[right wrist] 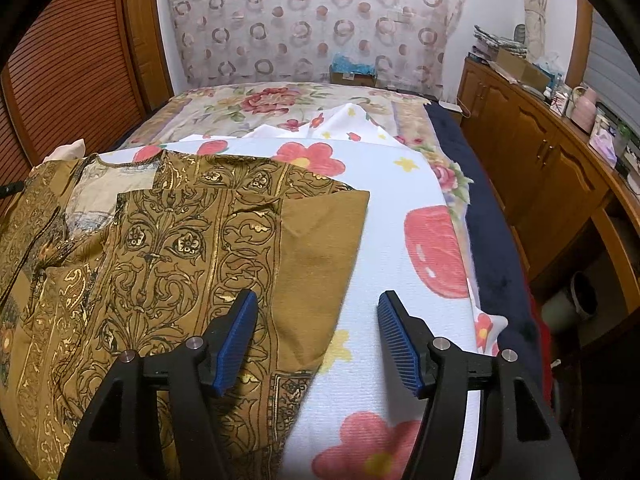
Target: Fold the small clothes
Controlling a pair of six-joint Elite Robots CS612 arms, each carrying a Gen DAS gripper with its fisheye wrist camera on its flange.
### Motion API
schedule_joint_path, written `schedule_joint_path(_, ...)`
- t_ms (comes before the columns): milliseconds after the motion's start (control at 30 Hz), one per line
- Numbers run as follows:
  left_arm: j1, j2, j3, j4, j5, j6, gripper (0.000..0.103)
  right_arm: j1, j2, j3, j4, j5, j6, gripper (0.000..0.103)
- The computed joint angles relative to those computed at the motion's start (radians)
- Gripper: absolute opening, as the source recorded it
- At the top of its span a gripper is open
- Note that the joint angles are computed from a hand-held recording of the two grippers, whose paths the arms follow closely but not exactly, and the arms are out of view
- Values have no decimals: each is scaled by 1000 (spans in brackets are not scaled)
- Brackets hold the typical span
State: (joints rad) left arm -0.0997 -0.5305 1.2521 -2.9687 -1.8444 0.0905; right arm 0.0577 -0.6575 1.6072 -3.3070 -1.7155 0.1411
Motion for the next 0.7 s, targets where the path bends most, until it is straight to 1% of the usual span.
schedule_joint_path(67,-1,3,-7,8,0,2,40,0,0,0,0,0,0,65)
schedule_joint_path(233,-4,5,-12,28,1,15,31,0,0,0,0,0,0,65)
schedule_joint_path(300,-5,3,-8,19,3,24,20,0,0,0,-1,0,0,65)
schedule_joint_path(367,-3,0,-3,12,-11,29,6,0,0,1,-1,0,0,65)
schedule_joint_path(467,-3,-10,14,-14,-18,34,3,0,0,1,-1,0,0,65)
schedule_joint_path(700,-4,-64,114,-173,-68,40,2,0,0,1,-1,-1,0,65)
